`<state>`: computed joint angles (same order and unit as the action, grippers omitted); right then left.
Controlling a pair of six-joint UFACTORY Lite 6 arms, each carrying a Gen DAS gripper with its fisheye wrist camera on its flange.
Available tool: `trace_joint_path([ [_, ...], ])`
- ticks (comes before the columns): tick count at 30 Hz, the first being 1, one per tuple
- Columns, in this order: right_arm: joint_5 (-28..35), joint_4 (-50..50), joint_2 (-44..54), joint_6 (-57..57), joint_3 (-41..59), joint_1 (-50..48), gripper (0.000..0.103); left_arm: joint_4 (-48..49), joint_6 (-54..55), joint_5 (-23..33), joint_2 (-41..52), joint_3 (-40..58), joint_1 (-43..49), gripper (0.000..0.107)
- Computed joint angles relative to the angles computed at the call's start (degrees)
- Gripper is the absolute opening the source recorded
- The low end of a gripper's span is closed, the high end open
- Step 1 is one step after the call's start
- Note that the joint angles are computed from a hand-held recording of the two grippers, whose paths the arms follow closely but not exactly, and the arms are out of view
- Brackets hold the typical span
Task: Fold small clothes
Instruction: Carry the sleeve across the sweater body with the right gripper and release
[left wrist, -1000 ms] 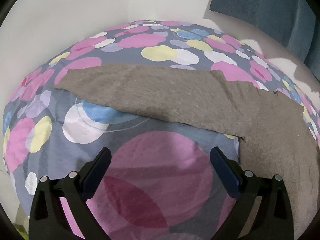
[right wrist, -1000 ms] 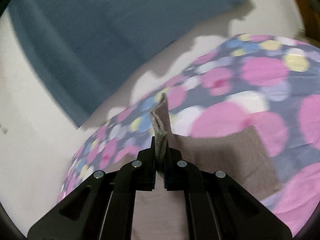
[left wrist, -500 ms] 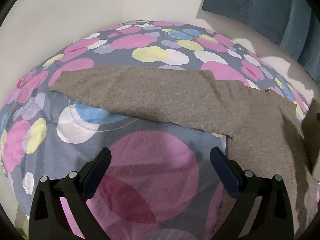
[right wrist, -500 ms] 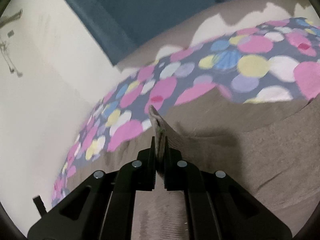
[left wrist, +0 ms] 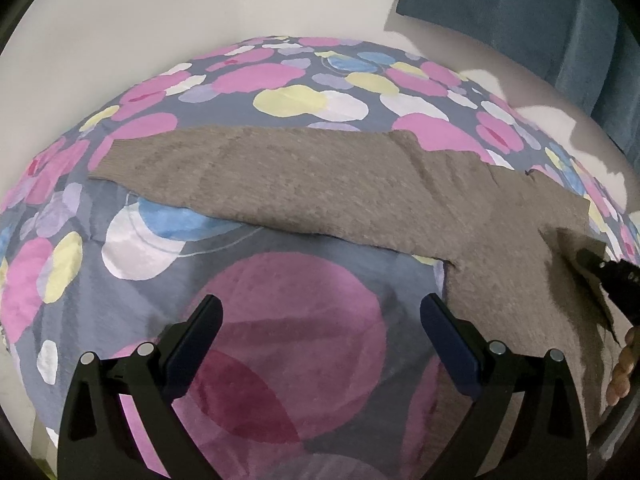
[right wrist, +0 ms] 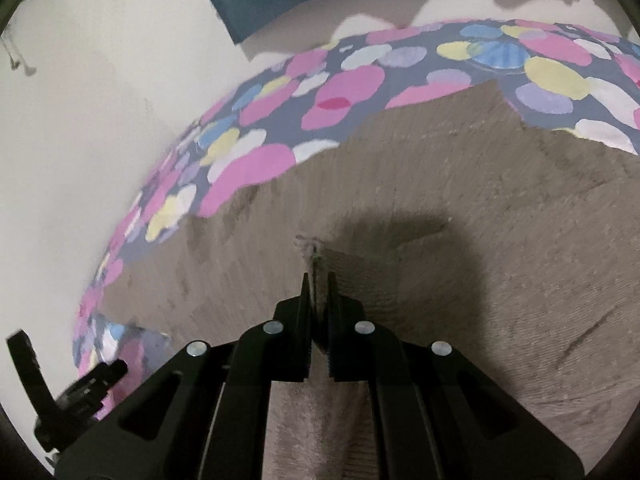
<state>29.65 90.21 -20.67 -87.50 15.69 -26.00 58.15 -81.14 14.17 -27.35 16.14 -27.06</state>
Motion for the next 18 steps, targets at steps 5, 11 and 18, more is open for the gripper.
trace_joint_path([
  [5,-2.2,1.8,0.9,-1.3,-0.4,3.4,0.005,0.8,-1.3,0.2,0.2,-0.1,-0.8,0.098],
  [11,-4.2,1.4,-0.4,0.4,-0.8,7.7,0.005,1.6,-2.7,0.6,0.5,0.0,-1.6,0.098],
  [18,-5.5,2.3,-1.0,1.2,-1.3,13.7,0.005,1.8,-3.0,0.5,0.5,-0.1,-1.8,0.098],
])
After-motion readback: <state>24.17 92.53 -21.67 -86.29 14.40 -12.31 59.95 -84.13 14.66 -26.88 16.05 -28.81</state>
